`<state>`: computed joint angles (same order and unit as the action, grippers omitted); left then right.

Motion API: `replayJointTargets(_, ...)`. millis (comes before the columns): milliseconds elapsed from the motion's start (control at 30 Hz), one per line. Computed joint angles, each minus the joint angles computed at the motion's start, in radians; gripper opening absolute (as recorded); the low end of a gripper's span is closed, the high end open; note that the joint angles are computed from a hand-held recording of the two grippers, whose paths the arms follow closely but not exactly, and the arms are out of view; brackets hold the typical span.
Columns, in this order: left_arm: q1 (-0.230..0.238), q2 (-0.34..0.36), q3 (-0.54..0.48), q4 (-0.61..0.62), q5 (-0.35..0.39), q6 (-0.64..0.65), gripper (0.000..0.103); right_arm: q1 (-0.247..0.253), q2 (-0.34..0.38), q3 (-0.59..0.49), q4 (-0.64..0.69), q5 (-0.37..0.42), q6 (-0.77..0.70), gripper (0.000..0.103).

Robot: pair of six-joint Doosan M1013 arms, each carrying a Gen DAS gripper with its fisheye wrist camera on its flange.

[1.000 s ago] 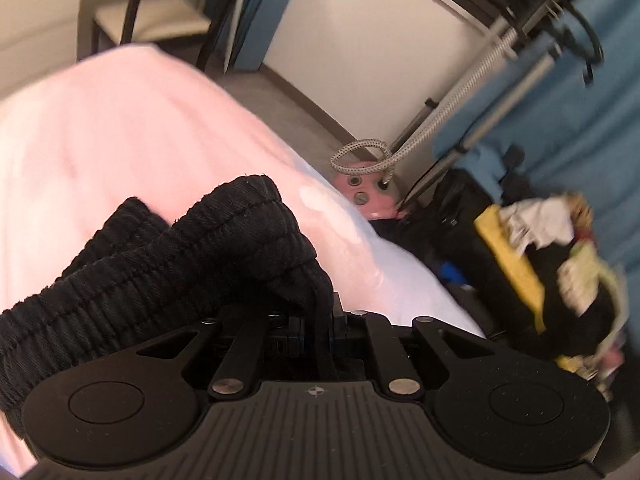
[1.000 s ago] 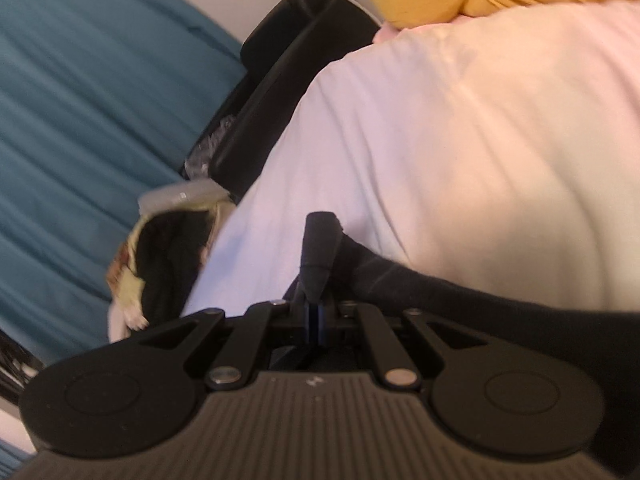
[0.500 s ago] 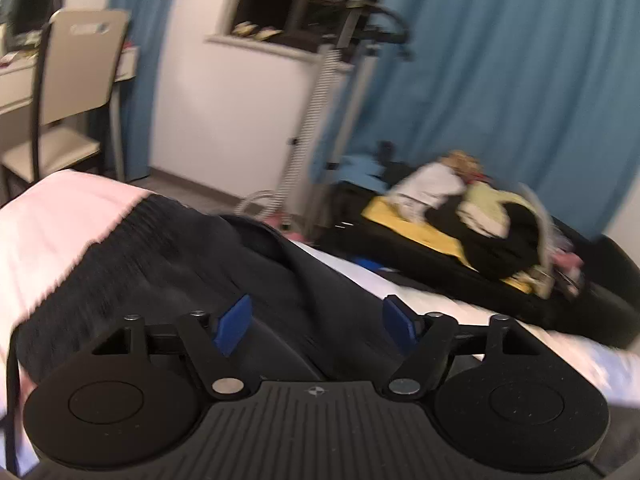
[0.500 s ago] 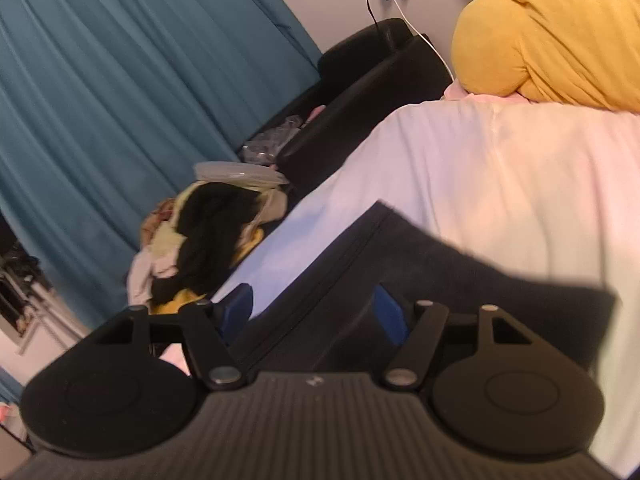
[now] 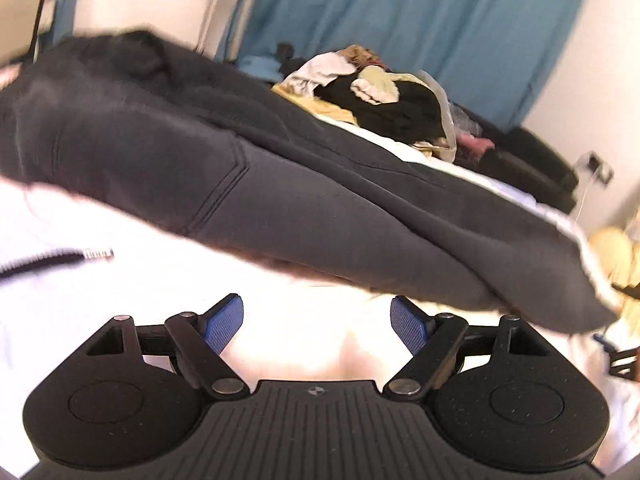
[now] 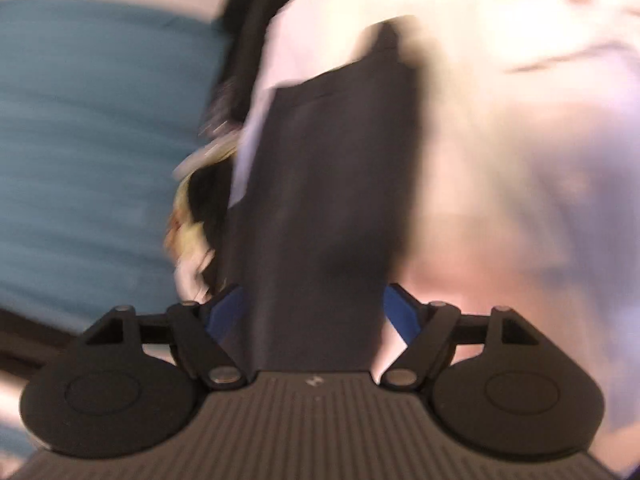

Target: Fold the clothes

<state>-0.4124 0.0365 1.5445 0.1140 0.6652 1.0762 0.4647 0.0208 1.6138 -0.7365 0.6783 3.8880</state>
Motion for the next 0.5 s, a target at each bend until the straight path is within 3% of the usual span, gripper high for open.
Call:
replayJointTargets(133,0.011,0.010,-0.009,-0.036,-0.028,0.033,0.084,-0.018,-0.016,0.042,-0.005,-0.014,0.075,0.078)
replayJointTargets(267,0.000,0.026,-0.015,-0.012,-0.028,0.042,0.084,-0.044,-0.006,0.068,-0.055,-0.094,0.120,0.078)
replayJointTargets(500,-0.008,0.050,-0.018,0.020,-0.077,0.059,0.084,-0.078,0.037,0.067,-0.249,-0.142,0.169,0.078)
